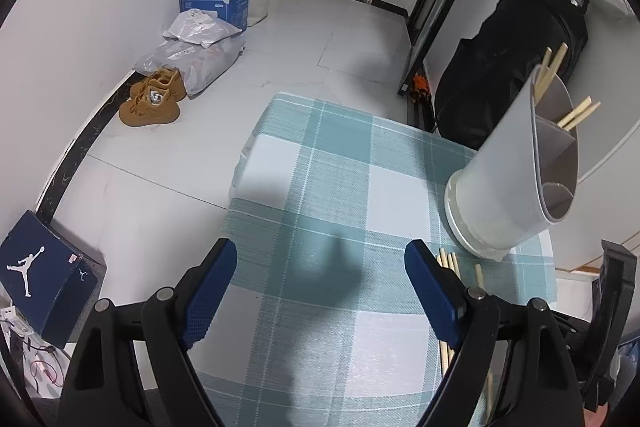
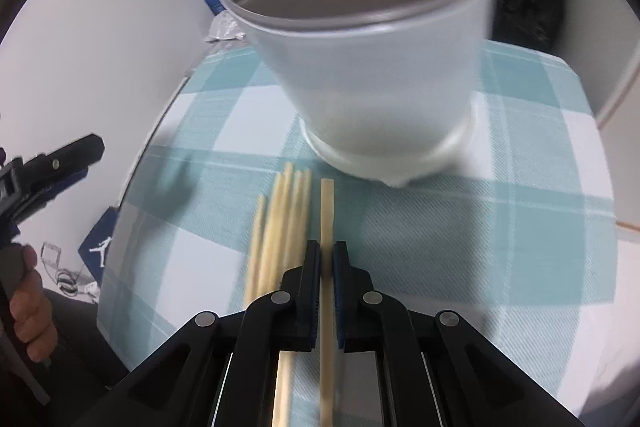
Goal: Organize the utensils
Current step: 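Grasp one chopstick with the right tool and lift it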
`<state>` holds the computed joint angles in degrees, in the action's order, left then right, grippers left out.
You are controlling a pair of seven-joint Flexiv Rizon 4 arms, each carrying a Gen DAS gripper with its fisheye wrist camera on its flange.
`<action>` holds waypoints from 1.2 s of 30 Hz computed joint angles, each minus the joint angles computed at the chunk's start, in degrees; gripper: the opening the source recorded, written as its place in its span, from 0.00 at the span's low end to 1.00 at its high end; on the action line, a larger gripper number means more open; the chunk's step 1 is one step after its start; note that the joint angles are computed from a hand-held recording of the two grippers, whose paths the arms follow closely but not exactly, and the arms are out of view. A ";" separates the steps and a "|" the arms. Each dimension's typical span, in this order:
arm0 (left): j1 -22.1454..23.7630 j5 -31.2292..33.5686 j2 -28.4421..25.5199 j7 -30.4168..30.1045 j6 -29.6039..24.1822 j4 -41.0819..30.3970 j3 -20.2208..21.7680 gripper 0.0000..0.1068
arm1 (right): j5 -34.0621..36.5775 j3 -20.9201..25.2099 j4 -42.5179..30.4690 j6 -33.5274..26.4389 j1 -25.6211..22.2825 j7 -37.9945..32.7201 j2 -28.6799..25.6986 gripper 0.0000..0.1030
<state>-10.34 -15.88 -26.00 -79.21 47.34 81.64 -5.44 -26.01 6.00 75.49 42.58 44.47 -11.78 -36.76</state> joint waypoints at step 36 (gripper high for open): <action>-1.65 0.56 -0.98 4.84 -11.69 -2.02 -1.65 0.77 | -16.75 -8.69 13.45 20.19 0.57 23.03 7.94 0.05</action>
